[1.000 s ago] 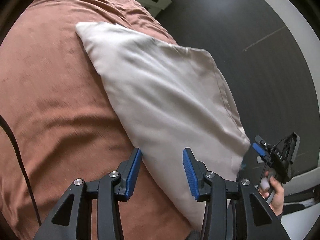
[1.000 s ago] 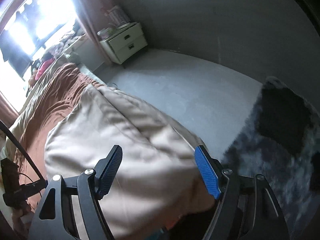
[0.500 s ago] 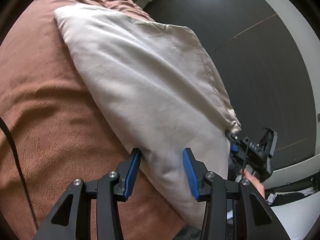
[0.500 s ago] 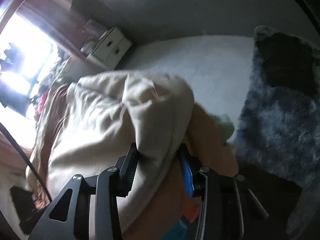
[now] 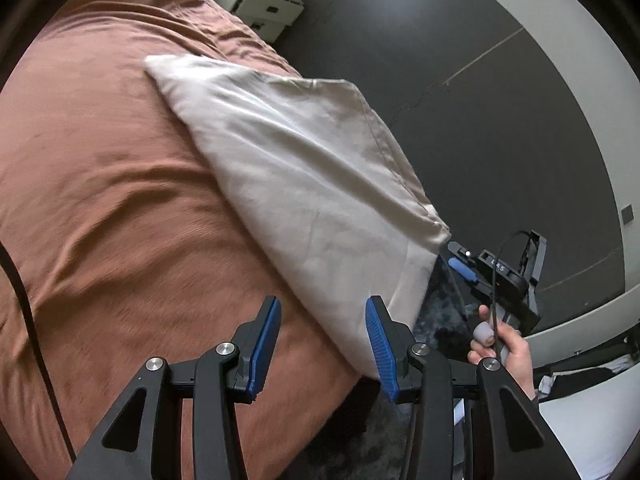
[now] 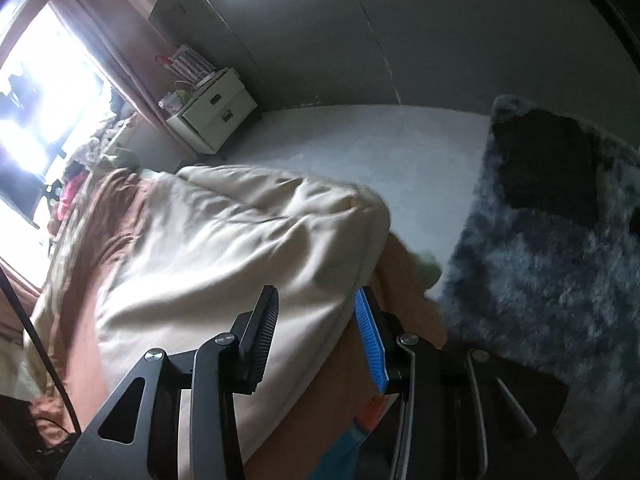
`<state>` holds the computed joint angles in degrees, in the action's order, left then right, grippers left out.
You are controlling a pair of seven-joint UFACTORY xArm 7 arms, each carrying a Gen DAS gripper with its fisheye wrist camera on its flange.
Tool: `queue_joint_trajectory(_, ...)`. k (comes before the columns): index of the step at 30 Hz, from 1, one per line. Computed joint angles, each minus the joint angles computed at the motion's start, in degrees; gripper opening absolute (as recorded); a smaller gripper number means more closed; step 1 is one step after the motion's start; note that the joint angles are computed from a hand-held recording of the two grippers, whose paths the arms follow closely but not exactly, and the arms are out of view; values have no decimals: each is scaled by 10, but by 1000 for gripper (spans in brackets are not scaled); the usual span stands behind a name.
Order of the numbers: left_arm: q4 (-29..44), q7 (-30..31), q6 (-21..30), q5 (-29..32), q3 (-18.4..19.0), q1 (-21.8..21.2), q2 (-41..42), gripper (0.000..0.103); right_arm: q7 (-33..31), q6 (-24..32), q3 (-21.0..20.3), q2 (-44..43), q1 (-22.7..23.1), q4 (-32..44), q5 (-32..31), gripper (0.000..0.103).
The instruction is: Fold large clothes
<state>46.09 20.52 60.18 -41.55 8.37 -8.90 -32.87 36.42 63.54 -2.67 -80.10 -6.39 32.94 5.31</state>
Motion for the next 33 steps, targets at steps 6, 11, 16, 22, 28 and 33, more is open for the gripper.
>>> queue_joint_trajectory(6,-15,-20,42,49,14,25,-96,60,25,89,52,-41,21,44,8,38)
queue_joint_trajectory(11,-8,-36,65,82,23,29,-164,77,28,159,88,-60,48,110,8,61)
queue_joint_trajectory(16,-4,-48,90,120,43,42,-252,102,32,222,133,-82,58,175,5,83)
queue_joint_trajectory(22,14,-69,134,178,63,60,-335,103,36,272,164,-100,60,238,15,103)
queue_joint_trajectory(28,43,-92,179,229,83,76,-400,103,38,302,181,-128,63,272,38,103)
queue_joint_trajectory(33,80,-102,223,266,99,78,-451,103,33,331,191,-134,60,313,55,103)
